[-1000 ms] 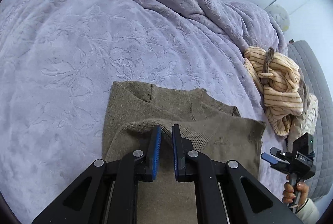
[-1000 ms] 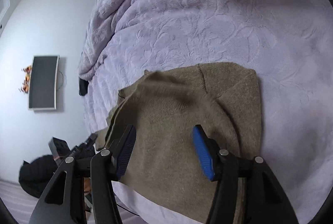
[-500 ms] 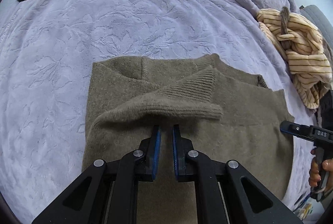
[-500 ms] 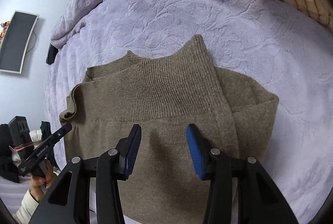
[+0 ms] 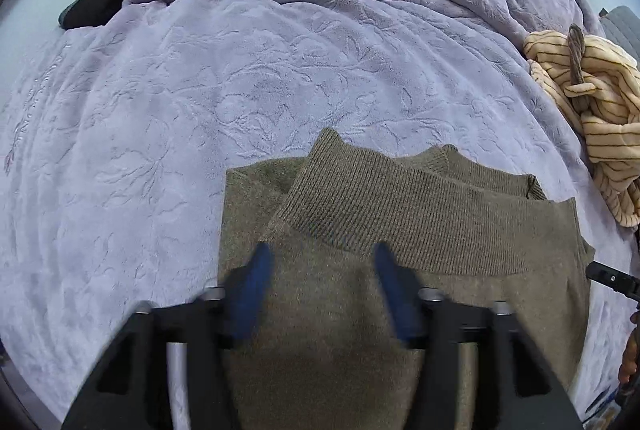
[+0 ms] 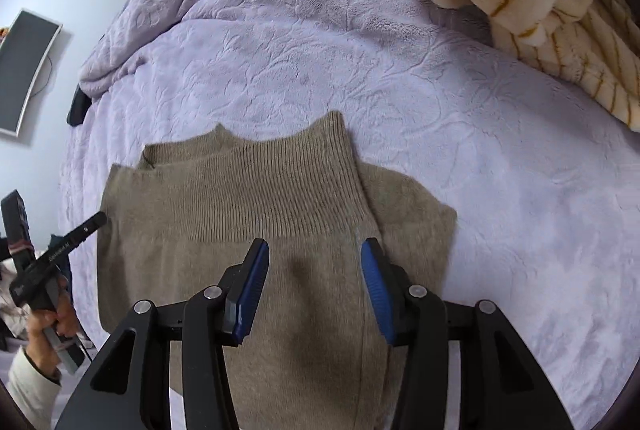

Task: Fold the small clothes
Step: 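Move both open grippers back to the folded edge of the sweater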

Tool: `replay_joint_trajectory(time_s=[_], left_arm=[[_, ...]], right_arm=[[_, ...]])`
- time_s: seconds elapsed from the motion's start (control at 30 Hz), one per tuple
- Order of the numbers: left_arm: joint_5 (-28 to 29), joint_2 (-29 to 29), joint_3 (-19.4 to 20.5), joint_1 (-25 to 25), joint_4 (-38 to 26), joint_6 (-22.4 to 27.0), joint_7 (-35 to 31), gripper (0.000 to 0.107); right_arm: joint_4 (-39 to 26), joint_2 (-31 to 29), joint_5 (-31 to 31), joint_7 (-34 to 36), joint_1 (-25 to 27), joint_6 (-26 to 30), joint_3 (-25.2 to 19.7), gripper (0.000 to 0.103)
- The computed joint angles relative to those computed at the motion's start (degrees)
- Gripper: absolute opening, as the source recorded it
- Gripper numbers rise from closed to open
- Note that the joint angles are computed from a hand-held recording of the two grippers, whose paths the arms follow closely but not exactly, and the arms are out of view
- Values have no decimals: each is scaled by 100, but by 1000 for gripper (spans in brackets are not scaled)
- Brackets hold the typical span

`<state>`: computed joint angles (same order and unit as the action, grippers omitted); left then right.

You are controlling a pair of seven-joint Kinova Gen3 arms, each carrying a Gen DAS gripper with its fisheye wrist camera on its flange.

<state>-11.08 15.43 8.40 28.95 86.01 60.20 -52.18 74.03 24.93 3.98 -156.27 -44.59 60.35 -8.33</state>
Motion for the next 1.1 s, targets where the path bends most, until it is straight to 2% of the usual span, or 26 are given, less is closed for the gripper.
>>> replay_joint_trajectory(time_s=[0.07,0.13,0.37,0.5,0.63,0.7,0.73,0.77,0.8,1.0,1.03,1.1], left_arm=[[-189,-77,-50,201,33,7,209,89],[-58,-126,56,151,47,103,239,89],[-60,-313,291,472,226,504,521,89],[108,-373,416,593,278,722,549,89],[290,-463,521,718,359,839,682,89],[316,-487,566,799,352,934,788,90],[323,-494,579,826,347,971,832,90],[344,-489,599,859,323,1042,876,93],[374,-496,611,874,326,1074,895,103],[310,-487,709,1118,179,1371,1140,103],[306,-488,714,1145,159,1410,1172,103],[315,-507,715,1169,133,1455,1216,103]], right_arm=[[0,-42,16,-57,-71,33,-14,55],[79,-133,20,-166,-135,-21,-33,59],[236,-287,8,-730,-423,-48,-154,60],[256,-303,13,-948,-625,122,-236,67],[294,-347,48,-1233,-833,307,-290,80],[204,-334,140,-1370,-962,519,-297,82],[183,-334,145,-1427,-996,594,-308,86],[189,-343,126,-1474,-1013,610,-326,87],[219,-364,109,-1526,-1034,589,-344,88],[182,-363,172,-1776,-1197,730,-393,91],[140,-343,184,-1760,-1212,789,-403,99],[17,-277,228,-1701,-1263,944,-414,103]])
